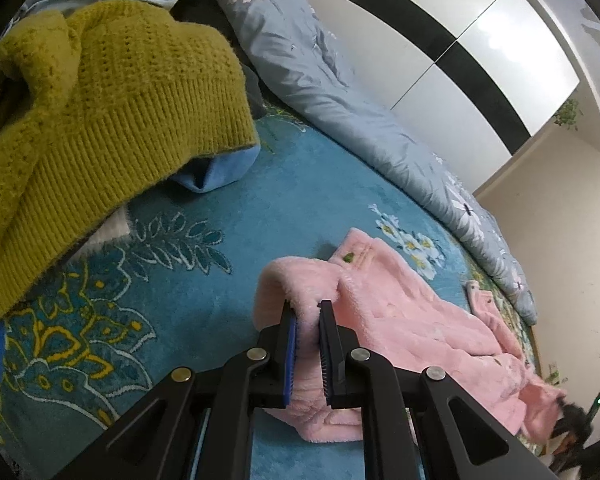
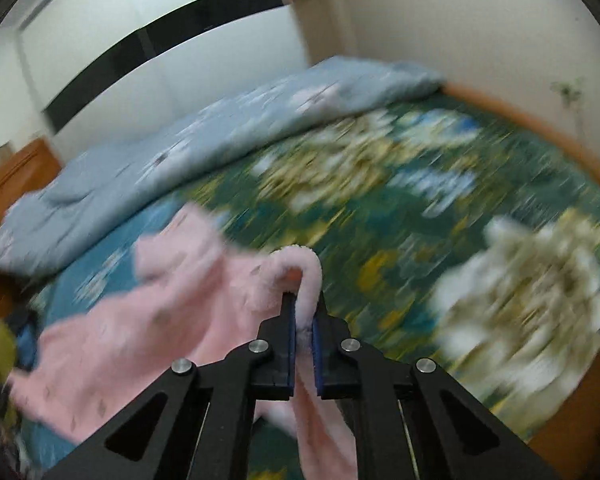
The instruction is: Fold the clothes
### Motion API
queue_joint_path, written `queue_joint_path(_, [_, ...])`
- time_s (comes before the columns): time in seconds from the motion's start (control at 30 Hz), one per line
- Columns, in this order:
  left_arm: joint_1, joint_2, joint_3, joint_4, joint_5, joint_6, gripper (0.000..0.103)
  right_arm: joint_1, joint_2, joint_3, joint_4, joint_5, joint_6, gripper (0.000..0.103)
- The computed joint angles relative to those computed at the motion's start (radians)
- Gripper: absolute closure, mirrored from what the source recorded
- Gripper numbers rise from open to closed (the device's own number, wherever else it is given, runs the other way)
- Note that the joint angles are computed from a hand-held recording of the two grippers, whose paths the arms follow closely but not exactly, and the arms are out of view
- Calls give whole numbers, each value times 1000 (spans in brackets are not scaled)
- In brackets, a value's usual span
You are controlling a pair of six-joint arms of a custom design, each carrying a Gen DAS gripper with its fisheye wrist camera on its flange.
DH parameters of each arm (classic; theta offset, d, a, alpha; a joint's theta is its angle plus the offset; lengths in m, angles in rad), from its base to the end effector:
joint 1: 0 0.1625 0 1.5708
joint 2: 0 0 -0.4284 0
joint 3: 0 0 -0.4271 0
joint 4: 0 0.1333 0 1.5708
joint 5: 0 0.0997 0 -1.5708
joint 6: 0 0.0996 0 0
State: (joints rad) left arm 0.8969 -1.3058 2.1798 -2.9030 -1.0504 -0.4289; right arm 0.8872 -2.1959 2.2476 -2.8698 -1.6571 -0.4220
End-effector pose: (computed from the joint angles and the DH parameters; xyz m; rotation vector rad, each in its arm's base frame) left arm -0.1779 -0.5157 0.2150 0.1687 2.7847 -0.9414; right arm -0.0938 -0.3126 0.5508 -0.3410 -2.0882 1.2469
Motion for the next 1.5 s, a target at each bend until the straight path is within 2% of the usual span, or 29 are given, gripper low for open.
queue_joint_path(0.13, [-2,11,-9,15,29,-4,92,26,98,-115,-47,-102,56,98])
queue_joint_path(0.3, [-2,16,-17,32,56,-10,92,14,253,-212,-102,-205,151,98])
queue_joint_path(0.4, [-1,19,-19,36,60,-10,92,-20,303,-223,-93,-176,182,96])
queue_joint_path(0.43, [-2,19,-20,37,61,-7,92,-38,295,-207,-109,-134,174,94])
queue_joint_path(0.47, [-3,17,-19,36,58,0,92,-56,287,-192,-125,-91,166,82])
queue_joint_path(0.5, [-3,16,-18,34,56,6,92,-75,276,-175,-140,-48,159,63])
queue_joint_path(0.53, [-3,15,-17,32,53,11,92,-94,249,-151,-156,-8,153,56])
queue_joint_path(0.57, [-2,15,-16,26,48,13,92,-116,220,-128,-169,33,149,53])
queue_joint_path(0.7, [10,22,-10,3,14,1,92,-266,70,-34,-98,211,193,53])
queue_joint_path(0.8, [14,21,-7,-2,-20,-3,92,-425,-21,31,46,392,251,53])
queue_joint_path(0.87, [13,13,-4,-2,-36,0,92,-510,-47,64,134,518,269,53])
queue_joint_path(1.03, [9,-21,18,-14,-87,-6,92,-536,-45,115,164,694,257,52])
queue_joint_path(1.07, [9,-31,24,-9,-97,-8,92,-534,-40,119,170,724,271,53])
queue_joint_path(1.1, [7,-37,28,-4,-101,-7,92,-523,-36,121,171,734,288,68])
queue_joint_path(1.17, [0,-56,45,-7,-109,5,91,-479,-43,126,158,708,304,98])
queue_joint_path(1.27, [-12,-90,68,-25,-132,41,92,-456,-102,135,143,727,272,99])
queue_joint_path(1.37, [-20,-133,87,-20,-169,92,92,-516,-218,136,173,826,250,99])
queue_joint_path(1.43, [-25,-159,98,-11,-196,125,92,-601,-302,134,200,903,252,100])
queue_joint_path(1.5, [-30,-191,118,17,-221,165,92,-739,-384,129,248,1021,251,99])
